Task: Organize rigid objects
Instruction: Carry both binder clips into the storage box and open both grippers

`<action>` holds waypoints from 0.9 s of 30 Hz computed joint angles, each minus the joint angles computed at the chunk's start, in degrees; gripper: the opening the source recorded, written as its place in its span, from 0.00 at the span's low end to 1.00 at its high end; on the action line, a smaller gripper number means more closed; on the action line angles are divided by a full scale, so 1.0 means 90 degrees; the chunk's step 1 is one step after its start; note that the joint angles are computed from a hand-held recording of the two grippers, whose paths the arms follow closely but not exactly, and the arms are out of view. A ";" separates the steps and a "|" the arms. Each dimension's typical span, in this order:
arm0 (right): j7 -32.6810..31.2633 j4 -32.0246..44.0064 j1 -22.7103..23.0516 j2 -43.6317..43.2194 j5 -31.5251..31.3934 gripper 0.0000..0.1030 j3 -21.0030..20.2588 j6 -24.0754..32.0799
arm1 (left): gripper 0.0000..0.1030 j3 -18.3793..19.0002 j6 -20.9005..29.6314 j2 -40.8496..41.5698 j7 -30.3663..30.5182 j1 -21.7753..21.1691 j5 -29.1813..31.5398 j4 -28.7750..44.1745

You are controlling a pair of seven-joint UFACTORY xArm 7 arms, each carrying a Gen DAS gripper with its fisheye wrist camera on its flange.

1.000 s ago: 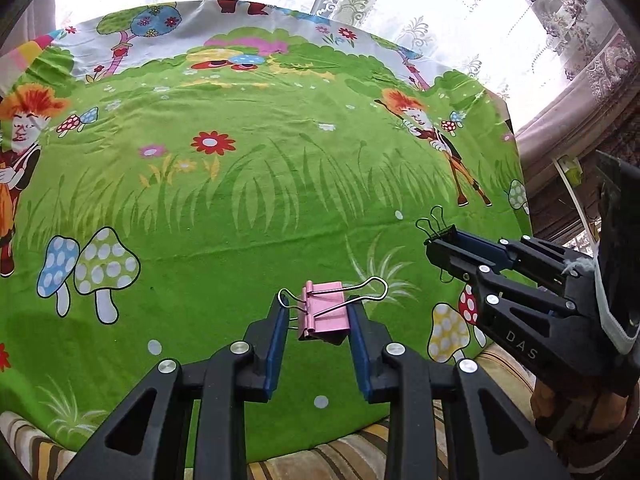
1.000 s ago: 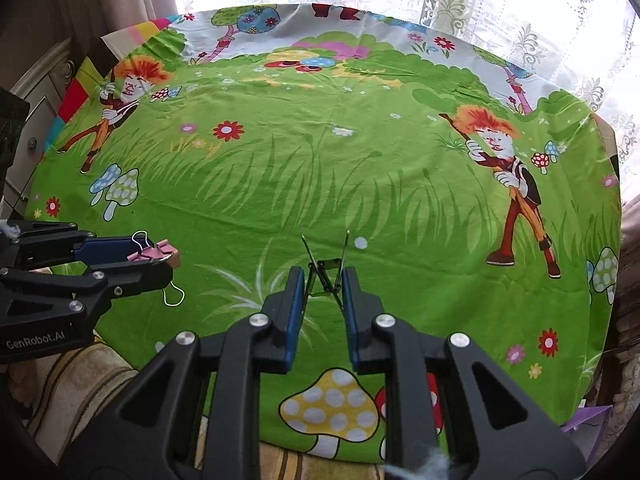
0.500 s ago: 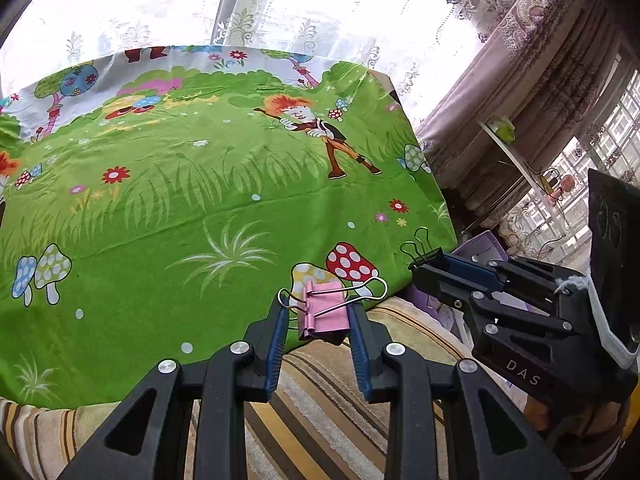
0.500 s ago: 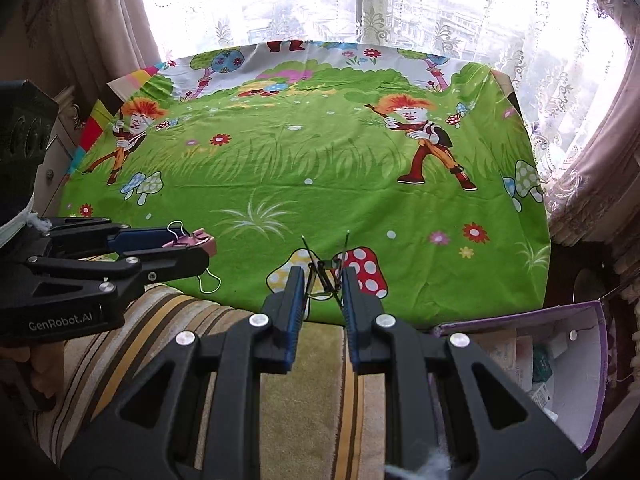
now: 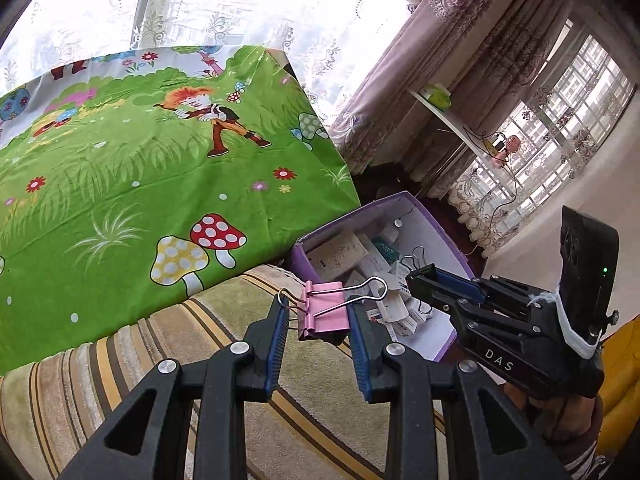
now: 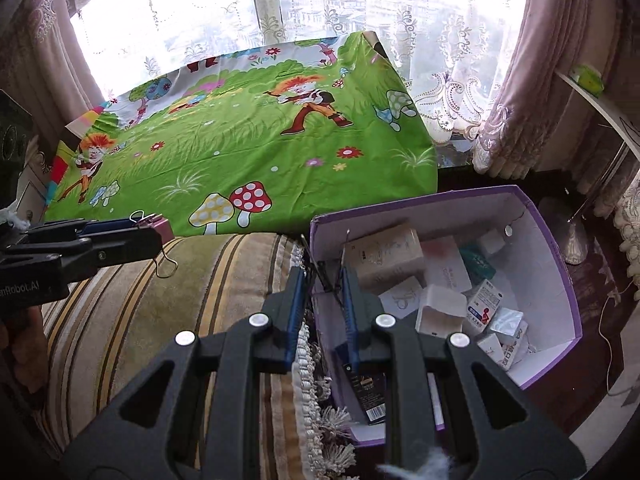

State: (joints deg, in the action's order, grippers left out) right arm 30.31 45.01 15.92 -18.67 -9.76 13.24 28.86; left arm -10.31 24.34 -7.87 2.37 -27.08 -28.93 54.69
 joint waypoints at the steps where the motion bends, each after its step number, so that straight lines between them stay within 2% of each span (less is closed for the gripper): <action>1: 0.0043 -0.0125 -0.0033 -0.0136 -0.0015 0.22 -0.0017 0.0035 | 0.30 -0.0051 0.0042 0.0071 -0.0011 -0.0043 0.0031 0.0077; 8: 0.0357 -0.0753 -0.0308 -0.0811 -0.0064 0.22 -0.0037 0.0179 | 0.30 -0.0407 0.0309 0.0726 -0.0632 -0.0211 0.0801 0.0685; 13: 0.0516 -0.1003 -0.0462 -0.1059 -0.0089 0.22 -0.0006 0.0171 | 0.30 -0.0500 0.0665 0.1353 -0.1152 -0.0267 0.1291 0.1272; 16: 0.0613 -0.1059 -0.0558 -0.1120 -0.0146 0.22 0.0031 0.0177 | 0.32 -0.0513 0.0879 0.1648 -0.1394 -0.0273 0.1433 0.1529; 17: 0.0683 -0.1080 -0.0607 -0.1153 -0.0186 0.22 0.0065 0.0182 | 0.37 -0.0518 0.0945 0.1694 -0.1437 -0.0264 0.1441 0.1555; 21: 0.0870 -0.1108 -0.0696 -0.1211 -0.0277 0.23 0.0122 0.0277 | 0.42 -0.0570 0.0951 0.1669 -0.1305 -0.0197 0.1210 0.1479; 23: 0.0959 -0.1145 -0.0706 -0.1269 -0.0299 0.26 0.0143 0.0328 | 0.44 -0.0582 0.0935 0.1582 -0.1295 -0.0190 0.1117 0.1382; 27: 0.1190 -0.1249 -0.0782 -0.1490 -0.0461 0.44 0.0261 0.0492 | 0.53 -0.0594 0.0801 0.1339 -0.1566 -0.0274 0.1182 0.1145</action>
State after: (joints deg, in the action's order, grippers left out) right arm 41.02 33.77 8.88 -32.07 -13.90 15.59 33.29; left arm -15.66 31.54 4.18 -11.72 -29.55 -18.29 64.99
